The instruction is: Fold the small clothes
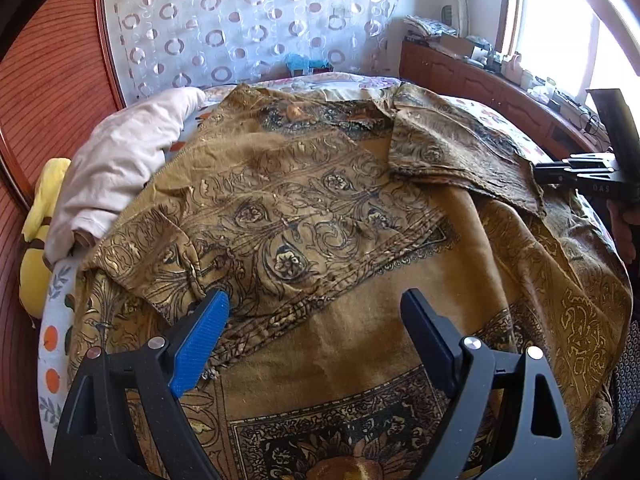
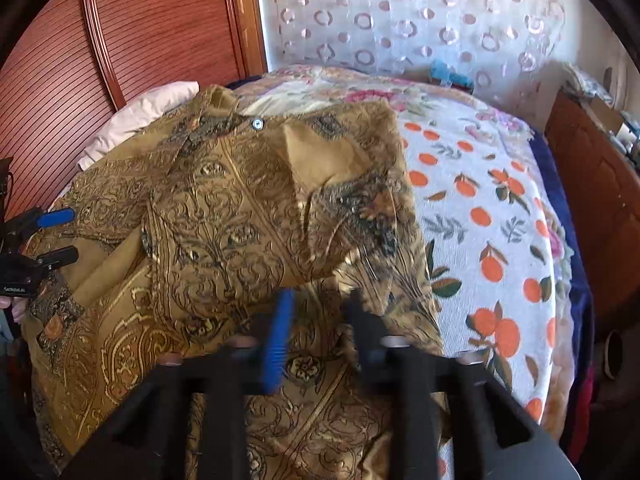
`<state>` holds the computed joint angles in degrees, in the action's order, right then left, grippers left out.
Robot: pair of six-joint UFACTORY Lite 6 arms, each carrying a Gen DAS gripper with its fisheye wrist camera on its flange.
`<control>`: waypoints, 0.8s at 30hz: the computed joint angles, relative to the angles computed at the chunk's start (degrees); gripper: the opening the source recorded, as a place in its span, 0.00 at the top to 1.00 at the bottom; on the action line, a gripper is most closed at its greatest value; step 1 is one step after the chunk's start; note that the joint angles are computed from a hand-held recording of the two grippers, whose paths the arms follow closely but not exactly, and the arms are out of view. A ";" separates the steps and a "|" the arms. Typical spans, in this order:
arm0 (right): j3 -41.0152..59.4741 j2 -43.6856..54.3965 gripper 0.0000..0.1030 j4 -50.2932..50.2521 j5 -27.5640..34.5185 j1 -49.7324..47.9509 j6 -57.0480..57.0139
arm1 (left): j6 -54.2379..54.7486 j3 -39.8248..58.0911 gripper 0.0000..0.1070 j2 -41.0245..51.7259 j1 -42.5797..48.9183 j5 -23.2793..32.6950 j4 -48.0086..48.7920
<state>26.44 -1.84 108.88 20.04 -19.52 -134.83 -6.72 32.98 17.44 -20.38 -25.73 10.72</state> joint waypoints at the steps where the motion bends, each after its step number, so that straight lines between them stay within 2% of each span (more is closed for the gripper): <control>1: -1.02 -1.78 0.95 -4.48 0.38 -1.07 3.54 | -0.05 0.03 0.17 0.11 0.10 -0.05 0.09; 7: -6.36 -13.60 0.96 -26.46 3.77 -7.78 20.29 | 3.35 0.57 0.17 1.33 -1.15 0.32 -4.06; 9: -7.57 -17.14 0.96 -29.84 5.45 -10.19 22.59 | 6.67 1.57 0.17 2.24 -2.29 0.80 -7.90; 11: -7.95 -18.85 0.96 -29.92 7.11 -11.57 22.28 | 6.05 1.61 0.17 2.30 -2.08 0.78 -7.20; 12: -8.08 -19.09 0.95 -28.61 7.02 -11.38 21.13 | 5.53 1.33 0.17 2.05 -1.79 0.64 -6.52; 13: -8.10 -19.01 0.86 -27.01 6.12 -10.57 20.05 | 5.65 1.15 0.17 1.94 -2.03 0.48 -6.89; 14: -8.23 -18.45 0.70 -24.25 5.23 -9.71 17.89 | 5.39 0.94 0.17 1.90 -1.98 0.20 -6.66; 15: -8.53 -17.81 0.61 -21.48 4.75 -9.07 15.62 | 5.27 0.74 0.17 1.82 -1.95 0.00 -6.56; 16: -8.72 -16.52 0.42 -18.06 4.86 -8.58 12.61 | 5.08 0.43 0.17 1.69 -1.91 -0.23 -6.40; 17: -8.91 -14.85 0.34 -14.58 5.18 -8.01 9.34 | 5.04 0.11 0.17 1.51 -1.91 -0.39 -6.40; 22: -9.00 -8.38 0.31 7.78 2.03 -2.44 -9.38 | -0.10 1.20 0.17 0.48 -0.03 2.98 1.92; 24: -7.15 -6.65 0.31 9.44 1.33 -1.57 -9.65 | -3.96 2.41 0.17 -0.68 1.15 4.93 7.73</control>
